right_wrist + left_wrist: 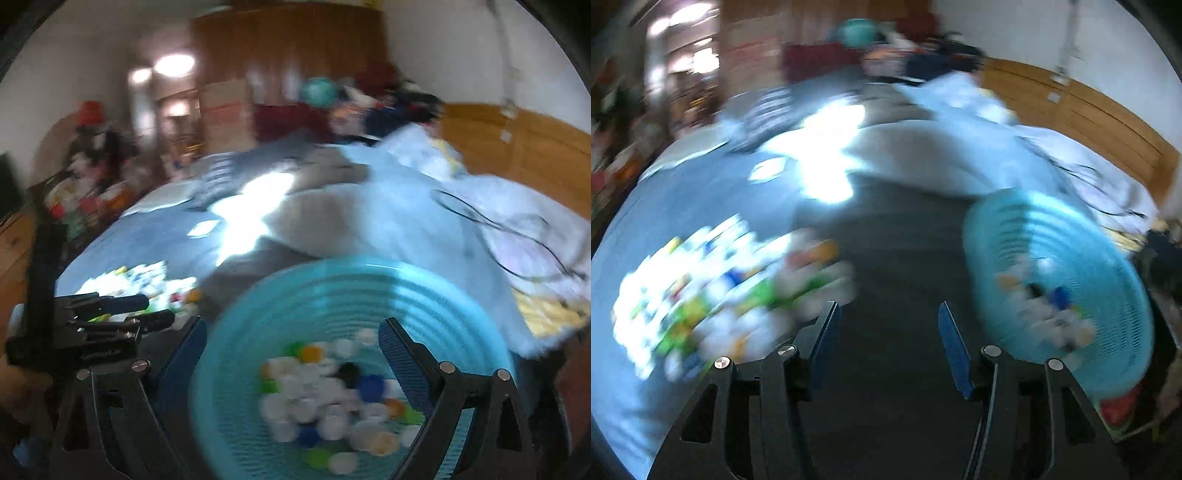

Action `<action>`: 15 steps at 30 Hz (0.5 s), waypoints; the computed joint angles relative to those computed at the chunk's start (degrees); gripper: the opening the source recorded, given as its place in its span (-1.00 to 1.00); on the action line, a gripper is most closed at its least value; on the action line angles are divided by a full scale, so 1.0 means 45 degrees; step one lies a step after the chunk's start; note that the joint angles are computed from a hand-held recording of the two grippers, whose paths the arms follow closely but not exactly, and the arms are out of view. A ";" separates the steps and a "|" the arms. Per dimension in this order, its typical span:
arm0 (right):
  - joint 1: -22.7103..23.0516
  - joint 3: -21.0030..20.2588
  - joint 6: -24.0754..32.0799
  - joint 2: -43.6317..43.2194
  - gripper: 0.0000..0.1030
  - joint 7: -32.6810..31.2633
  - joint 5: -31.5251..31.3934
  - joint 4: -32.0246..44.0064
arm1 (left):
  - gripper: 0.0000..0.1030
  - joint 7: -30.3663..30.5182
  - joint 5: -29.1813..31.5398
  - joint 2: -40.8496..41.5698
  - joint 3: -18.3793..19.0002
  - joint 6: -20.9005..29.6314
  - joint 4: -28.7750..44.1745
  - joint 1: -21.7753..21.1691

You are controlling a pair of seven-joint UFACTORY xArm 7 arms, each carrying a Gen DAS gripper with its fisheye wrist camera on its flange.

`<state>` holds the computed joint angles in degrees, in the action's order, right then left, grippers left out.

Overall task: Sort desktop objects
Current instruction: 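Open both grippers over the light-blue basket to drop the caps, then move both grippers back over the cap pile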

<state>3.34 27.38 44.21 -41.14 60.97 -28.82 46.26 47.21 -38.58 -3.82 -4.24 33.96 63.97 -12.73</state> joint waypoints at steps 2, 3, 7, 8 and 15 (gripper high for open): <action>0.0068 0.0496 -0.0587 0.0886 0.74 -0.0142 -0.0286 0.0481 | -0.08 -0.0051 0.0305 0.0133 0.0407 -0.0281 -0.0435 0.0484; 0.0113 0.0644 -0.0849 0.1248 0.71 -0.0111 -0.0406 0.0620 | -0.08 -0.0116 0.0403 0.0289 0.0570 -0.0285 -0.0537 0.0727; 0.0685 0.0729 -0.1610 0.3139 0.61 0.0019 -0.0482 0.1134 | -0.08 -0.0358 0.0134 0.1229 0.0769 -0.0657 -0.0370 0.1538; 0.0887 0.0615 -0.1711 0.3438 0.58 0.0091 -0.0508 0.1176 | -0.08 -0.0300 0.0059 0.1334 0.0670 -0.0640 -0.0327 0.1653; 0.2139 -0.0003 -0.1417 0.5053 0.58 0.0424 -0.0851 0.1658 | -0.06 0.2148 0.0056 0.2211 0.0096 0.1727 0.0317 0.2065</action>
<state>12.97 27.37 37.83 -18.40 62.87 -32.64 53.72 56.88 -38.32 6.13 -3.81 41.73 65.40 -3.44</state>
